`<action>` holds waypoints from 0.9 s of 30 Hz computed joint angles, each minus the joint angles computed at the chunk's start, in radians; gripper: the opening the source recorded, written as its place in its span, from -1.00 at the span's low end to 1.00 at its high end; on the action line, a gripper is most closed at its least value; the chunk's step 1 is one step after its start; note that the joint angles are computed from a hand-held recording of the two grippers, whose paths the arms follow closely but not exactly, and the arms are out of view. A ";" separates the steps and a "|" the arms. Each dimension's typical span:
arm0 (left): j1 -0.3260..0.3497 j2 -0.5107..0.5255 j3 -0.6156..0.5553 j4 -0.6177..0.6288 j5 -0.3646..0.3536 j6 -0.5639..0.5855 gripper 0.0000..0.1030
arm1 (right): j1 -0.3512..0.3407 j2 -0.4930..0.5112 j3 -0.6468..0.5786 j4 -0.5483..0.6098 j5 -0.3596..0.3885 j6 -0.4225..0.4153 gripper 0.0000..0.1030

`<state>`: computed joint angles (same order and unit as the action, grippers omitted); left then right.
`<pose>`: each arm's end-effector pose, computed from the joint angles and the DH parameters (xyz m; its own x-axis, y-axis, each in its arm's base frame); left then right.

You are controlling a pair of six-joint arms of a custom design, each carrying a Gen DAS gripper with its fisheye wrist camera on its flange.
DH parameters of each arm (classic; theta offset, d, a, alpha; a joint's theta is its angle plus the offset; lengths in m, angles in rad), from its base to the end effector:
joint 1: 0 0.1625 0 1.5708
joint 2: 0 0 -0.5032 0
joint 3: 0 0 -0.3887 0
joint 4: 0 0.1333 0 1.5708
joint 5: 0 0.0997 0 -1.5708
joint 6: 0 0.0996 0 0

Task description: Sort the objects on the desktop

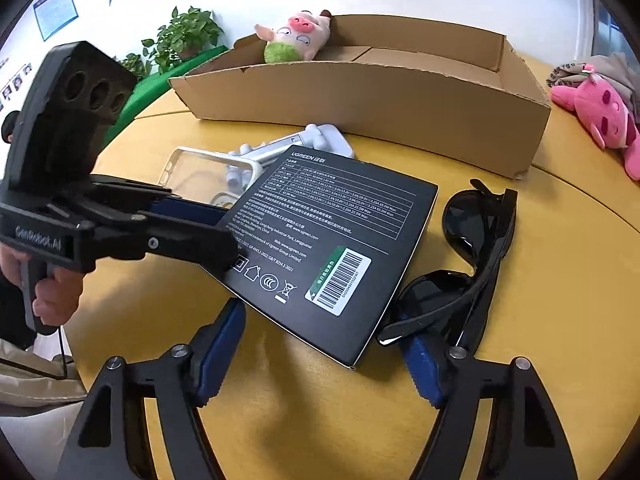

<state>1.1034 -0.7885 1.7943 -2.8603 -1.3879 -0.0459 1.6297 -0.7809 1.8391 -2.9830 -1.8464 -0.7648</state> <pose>-0.1739 -0.6806 0.1250 -0.9197 0.3579 -0.1616 0.3908 0.8744 -0.2876 0.1457 -0.6674 0.1226 -0.6589 -0.6213 0.4242 -0.7088 0.7016 -0.0734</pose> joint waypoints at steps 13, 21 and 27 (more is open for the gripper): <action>0.016 0.007 -0.017 0.032 -0.037 -0.046 -0.07 | -0.018 -0.003 -0.015 0.066 0.043 -0.026 0.64; -0.013 -0.012 0.023 -0.001 -0.008 -0.055 -0.21 | -0.006 0.000 0.056 -0.096 0.012 -0.060 0.54; -0.050 -0.015 0.023 0.040 0.062 -0.039 -0.21 | -0.007 -0.055 0.118 -0.154 0.059 -0.040 0.48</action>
